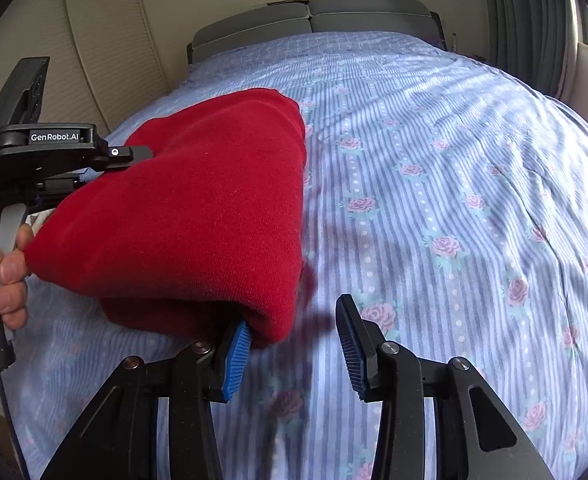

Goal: Fold small clothes

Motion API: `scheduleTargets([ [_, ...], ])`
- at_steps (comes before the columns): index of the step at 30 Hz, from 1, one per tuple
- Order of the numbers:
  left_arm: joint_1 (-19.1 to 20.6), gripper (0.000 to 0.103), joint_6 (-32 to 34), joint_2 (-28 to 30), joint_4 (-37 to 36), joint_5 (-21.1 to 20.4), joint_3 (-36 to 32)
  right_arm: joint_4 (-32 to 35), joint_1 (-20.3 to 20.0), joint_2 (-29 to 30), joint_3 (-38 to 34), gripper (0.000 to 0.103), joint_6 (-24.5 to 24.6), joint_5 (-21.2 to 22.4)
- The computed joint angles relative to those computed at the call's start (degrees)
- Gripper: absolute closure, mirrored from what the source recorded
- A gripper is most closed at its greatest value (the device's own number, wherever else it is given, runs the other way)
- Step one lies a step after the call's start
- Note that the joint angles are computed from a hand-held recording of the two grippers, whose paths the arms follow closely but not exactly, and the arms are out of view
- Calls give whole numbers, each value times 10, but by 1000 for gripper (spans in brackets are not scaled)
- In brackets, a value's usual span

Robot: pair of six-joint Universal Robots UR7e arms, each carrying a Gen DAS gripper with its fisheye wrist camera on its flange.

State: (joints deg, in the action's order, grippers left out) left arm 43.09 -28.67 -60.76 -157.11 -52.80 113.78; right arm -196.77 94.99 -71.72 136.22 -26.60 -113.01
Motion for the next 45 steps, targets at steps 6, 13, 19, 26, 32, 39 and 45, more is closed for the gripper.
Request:
scheduleTargets([
  [6,-40,62,-17,-43,27,-9,28,-20,12,-53,35,54,-17,6],
  [13,-32,65,-87,-55,79,-48,47,-14,19,-102,40,46,-17,16],
  [19,-58,83,-93,-78,64,-24,78,-15,37,-96,25,46,-22,13],
  [26,-34,84,-119,-87,21,-24,112,-6,55,-36,-19,46,-47,33],
  [32,-11,81,-96,-67,-33,-33,129,-14,55,17,-40,42,-73,-5],
  [39,-16,77,-87,-54,-71,-26,135,4,33,17,-42,31,-50,-12],
  [45,-69,46,-120,-87,-13,51,138,66,41,-27,-51,27,-32,8],
])
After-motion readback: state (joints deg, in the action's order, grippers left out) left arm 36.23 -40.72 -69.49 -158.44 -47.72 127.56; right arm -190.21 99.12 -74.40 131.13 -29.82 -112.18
